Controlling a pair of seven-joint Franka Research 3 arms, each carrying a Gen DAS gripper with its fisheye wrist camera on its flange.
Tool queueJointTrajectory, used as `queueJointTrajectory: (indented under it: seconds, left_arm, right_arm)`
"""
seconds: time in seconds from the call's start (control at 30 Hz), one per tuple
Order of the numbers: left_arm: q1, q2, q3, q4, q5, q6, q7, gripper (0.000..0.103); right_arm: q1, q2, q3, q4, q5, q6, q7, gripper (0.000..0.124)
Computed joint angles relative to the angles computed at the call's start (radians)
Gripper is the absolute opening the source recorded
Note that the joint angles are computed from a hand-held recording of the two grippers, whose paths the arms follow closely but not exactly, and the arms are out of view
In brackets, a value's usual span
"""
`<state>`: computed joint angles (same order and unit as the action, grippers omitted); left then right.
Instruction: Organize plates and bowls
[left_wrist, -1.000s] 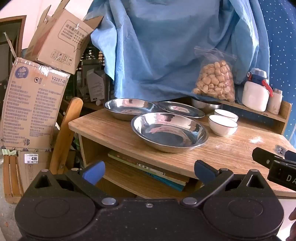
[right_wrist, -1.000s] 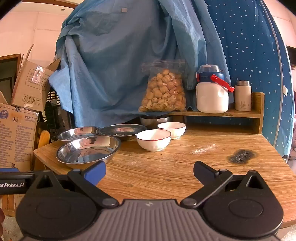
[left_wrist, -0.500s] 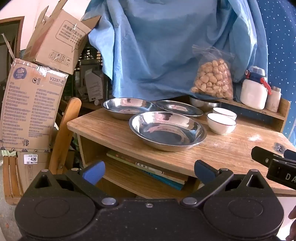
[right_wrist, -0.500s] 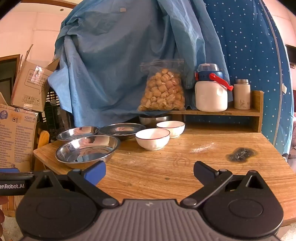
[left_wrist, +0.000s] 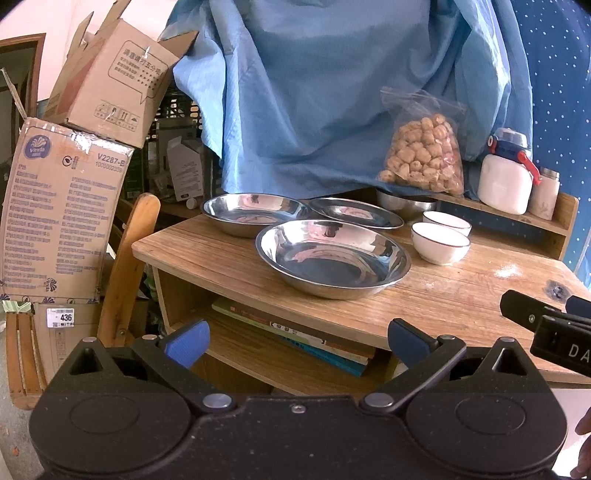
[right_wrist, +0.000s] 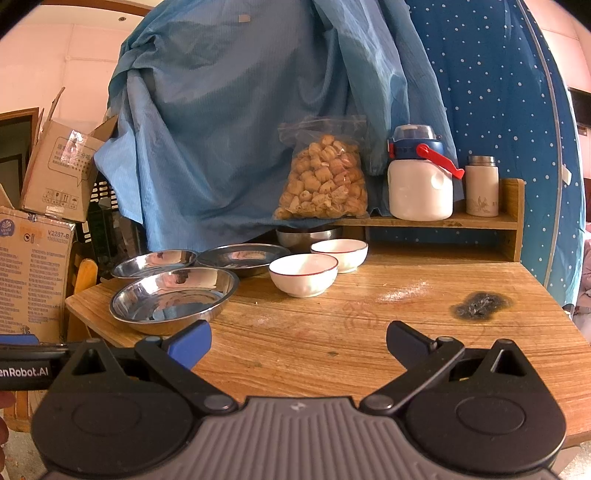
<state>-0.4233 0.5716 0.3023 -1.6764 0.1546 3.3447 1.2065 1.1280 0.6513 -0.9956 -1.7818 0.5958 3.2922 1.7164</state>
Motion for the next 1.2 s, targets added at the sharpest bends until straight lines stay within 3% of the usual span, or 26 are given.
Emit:
queueJointTrajectory:
  seconds: [1.2]
  left_arm:
    - [0.001,-0.007,-0.002,-0.009,-0.009,0.002,0.013,0.102]
  right_arm:
    - [0.003,-0.002,-0.003,-0.005,-0.018,-0.005,0.018,0.103]
